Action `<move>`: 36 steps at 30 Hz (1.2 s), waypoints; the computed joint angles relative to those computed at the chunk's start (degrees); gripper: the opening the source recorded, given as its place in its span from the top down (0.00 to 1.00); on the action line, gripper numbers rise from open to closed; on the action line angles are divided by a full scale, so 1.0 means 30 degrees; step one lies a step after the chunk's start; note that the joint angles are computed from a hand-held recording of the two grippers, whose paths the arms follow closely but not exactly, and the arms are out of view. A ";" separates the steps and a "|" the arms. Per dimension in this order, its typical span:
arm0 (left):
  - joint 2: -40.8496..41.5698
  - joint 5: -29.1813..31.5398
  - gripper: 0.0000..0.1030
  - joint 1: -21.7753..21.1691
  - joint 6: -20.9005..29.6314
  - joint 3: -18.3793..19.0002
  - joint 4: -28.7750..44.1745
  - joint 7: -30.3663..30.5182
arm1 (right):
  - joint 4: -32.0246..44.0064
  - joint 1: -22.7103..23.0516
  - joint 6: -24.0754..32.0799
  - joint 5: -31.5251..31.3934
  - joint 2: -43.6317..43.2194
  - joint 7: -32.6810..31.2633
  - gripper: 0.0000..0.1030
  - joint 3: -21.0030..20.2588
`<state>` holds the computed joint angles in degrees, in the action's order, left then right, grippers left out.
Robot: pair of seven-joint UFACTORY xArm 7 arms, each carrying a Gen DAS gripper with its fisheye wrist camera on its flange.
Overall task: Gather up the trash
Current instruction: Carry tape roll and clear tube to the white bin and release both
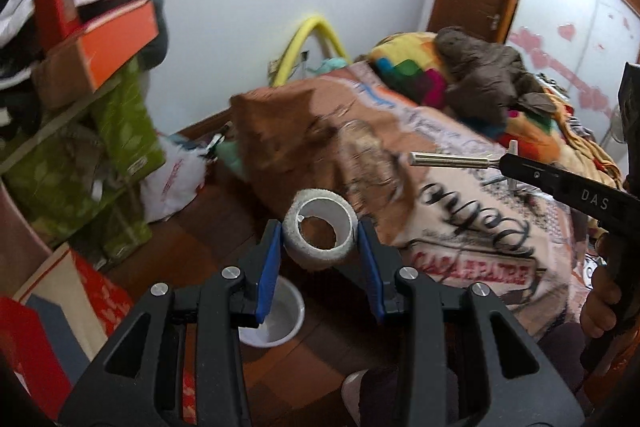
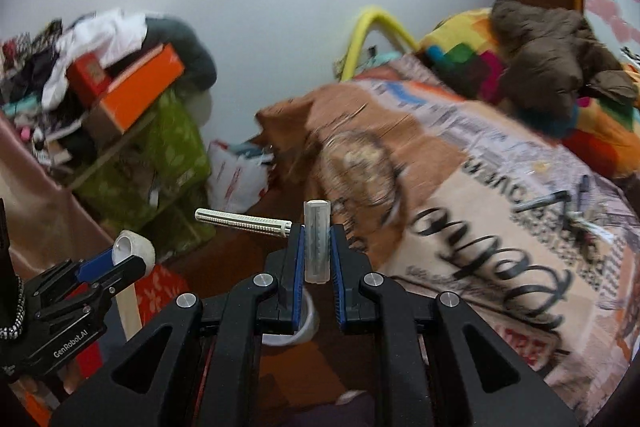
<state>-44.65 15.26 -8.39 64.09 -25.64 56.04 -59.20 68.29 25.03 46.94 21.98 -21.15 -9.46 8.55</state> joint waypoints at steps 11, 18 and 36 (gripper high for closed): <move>-0.2122 -0.2489 0.64 -0.1232 -0.2107 0.2771 -0.6907 0.0307 | 0.0511 0.0785 0.0164 -0.2912 0.4332 0.1984 0.89 0.2039; -0.1756 -0.4221 0.64 -0.1613 -0.4434 0.4151 -1.0558 0.0658 | 0.1630 0.1569 0.1292 -0.4624 0.7779 0.2680 0.89 0.2362; 0.5908 -0.9743 0.64 -0.2501 -1.2378 0.7903 -1.4219 0.4659 | 0.6933 0.3858 0.4521 -0.6984 1.5118 0.3483 0.89 0.2197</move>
